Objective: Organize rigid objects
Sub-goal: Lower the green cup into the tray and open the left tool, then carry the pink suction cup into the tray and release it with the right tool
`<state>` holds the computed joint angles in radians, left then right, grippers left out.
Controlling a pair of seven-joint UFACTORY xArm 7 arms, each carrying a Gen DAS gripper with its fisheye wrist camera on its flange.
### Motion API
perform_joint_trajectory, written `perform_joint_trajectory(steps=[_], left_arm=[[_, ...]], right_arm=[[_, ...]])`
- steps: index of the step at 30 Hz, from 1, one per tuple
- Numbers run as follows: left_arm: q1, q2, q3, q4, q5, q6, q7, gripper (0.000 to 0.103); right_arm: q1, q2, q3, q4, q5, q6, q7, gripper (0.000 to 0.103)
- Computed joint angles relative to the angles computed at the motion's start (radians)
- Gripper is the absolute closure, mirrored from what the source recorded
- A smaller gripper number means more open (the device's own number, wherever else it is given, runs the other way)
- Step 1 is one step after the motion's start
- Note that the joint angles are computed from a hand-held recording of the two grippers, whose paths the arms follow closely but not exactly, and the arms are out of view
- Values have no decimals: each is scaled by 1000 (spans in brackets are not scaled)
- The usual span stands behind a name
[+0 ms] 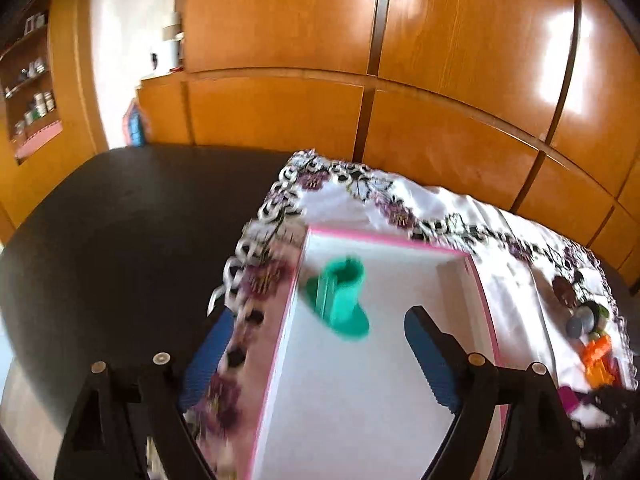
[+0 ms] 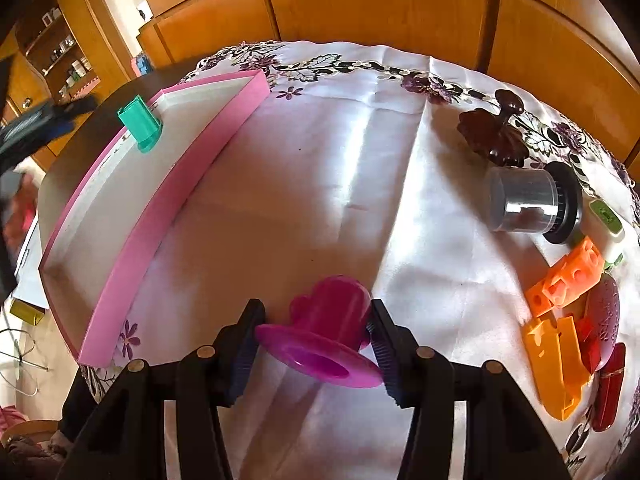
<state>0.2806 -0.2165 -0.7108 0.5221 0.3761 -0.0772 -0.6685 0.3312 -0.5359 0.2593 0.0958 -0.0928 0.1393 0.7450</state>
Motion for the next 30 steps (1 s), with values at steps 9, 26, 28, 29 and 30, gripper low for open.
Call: perform_joint_trajectory(steps=[9,26,28,29,30], left_arm=[[-323,-258,164,-213,-106,86,-37,15],[-460,-393,274,-282,-122,170,-68,15],[-456,-394,277,-287,-124,170,-71,15],[-453,-399,281,-292,-126,170,-73,15],[-449,-405,281,-296,-126,171,-75,15]], right_arm=[[-62,-7,89,7,-49,12,86,50],[-136,-115,217,64,-223,140,327,50],[-133,-131,218,82,-241,134,330,50],[-136,-127,224,95,-250,128,331,50],[-140,-120,229,108,-260,116,330,50]])
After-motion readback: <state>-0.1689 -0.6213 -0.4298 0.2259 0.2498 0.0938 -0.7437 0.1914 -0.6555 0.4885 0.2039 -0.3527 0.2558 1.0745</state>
